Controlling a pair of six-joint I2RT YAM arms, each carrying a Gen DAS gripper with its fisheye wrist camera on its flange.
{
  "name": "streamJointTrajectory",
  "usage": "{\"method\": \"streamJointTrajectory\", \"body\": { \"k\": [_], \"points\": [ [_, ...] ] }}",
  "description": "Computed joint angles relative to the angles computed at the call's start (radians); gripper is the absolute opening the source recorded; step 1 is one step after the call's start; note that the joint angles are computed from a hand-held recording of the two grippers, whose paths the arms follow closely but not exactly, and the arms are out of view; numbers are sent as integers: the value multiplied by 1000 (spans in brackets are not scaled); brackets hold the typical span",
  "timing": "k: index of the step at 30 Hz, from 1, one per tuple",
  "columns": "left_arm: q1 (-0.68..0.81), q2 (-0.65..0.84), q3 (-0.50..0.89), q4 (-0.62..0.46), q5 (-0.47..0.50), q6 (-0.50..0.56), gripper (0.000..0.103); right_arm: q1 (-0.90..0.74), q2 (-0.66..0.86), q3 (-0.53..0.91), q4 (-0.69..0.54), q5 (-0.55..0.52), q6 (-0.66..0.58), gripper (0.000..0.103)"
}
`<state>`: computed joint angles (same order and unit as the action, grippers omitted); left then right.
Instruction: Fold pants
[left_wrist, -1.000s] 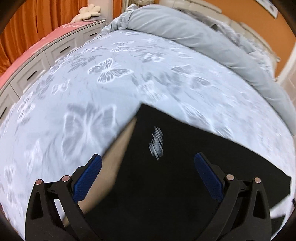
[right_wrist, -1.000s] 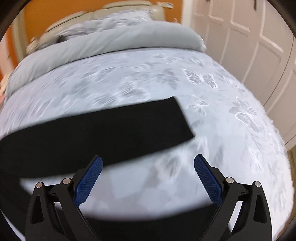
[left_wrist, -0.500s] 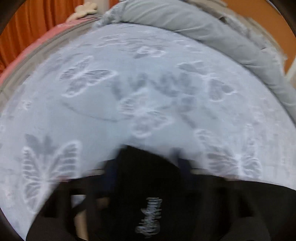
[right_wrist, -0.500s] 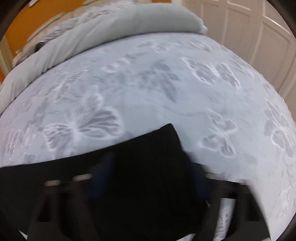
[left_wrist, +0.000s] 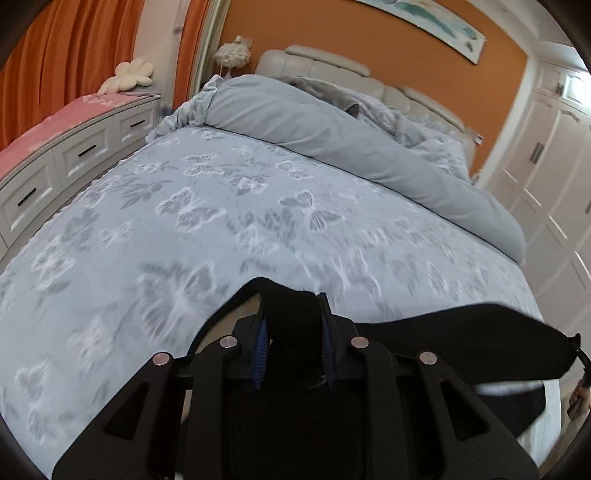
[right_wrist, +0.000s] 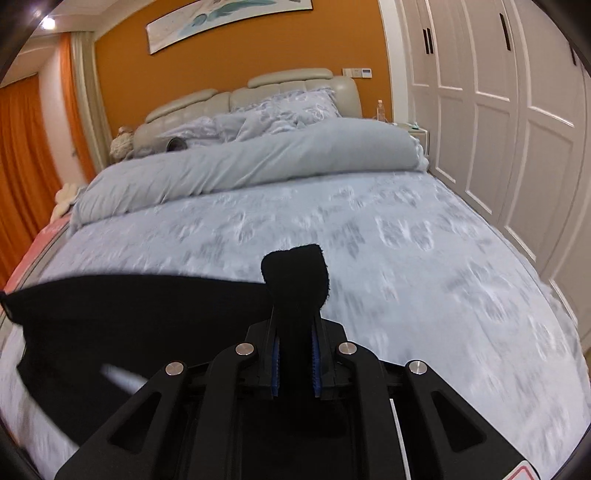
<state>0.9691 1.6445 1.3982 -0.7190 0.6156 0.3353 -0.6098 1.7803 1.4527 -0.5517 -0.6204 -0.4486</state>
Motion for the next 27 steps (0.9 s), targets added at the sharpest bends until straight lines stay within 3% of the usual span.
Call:
{"method": "streamJointTrajectory", "body": {
  "k": [3,7,10,12,13,14,18,21,22,23,24,25,27],
  "points": [
    [142,-83,-125,-98,31,172,23,-110,-45,-123,-58,-20,-166,11],
    [260,-70,-294,-76,-38,281,29,-196,2,-257,-26,59,-282,20],
    [323,-33,-358,-41,-68,233,34,-250,18,-321,47,97,-247,41],
    [387,-10,-346,-117,25,210,57,-292,-17,-335,43,48,-211,52],
    [414,-12,-342,-148,68,202,78,-317,-46,-342,24,13,-210,55],
    [441,-33,-351,-171,117,187,89,-343,-94,-359,4,-27,-203,64],
    [406,-58,-374,-177,144,106,94,-402,-233,-401,-89,-146,-233,74],
    [331,4,-388,-111,98,-11,94,-394,-331,-450,-156,-203,-243,79],
    [307,29,-391,-91,73,-53,85,-383,-359,-465,-175,-215,-237,79],
    [291,58,-389,-79,76,-86,46,-364,-390,-492,-185,-223,-224,79],
    [269,107,-356,-100,90,-95,23,-346,-409,-510,-188,-222,-211,79],
    [255,126,-326,-117,93,-106,12,-304,-443,-544,-164,-206,-169,79],
    [253,73,-284,-103,152,-109,7,-262,-487,-585,-141,-203,-131,79]
  ]
}}
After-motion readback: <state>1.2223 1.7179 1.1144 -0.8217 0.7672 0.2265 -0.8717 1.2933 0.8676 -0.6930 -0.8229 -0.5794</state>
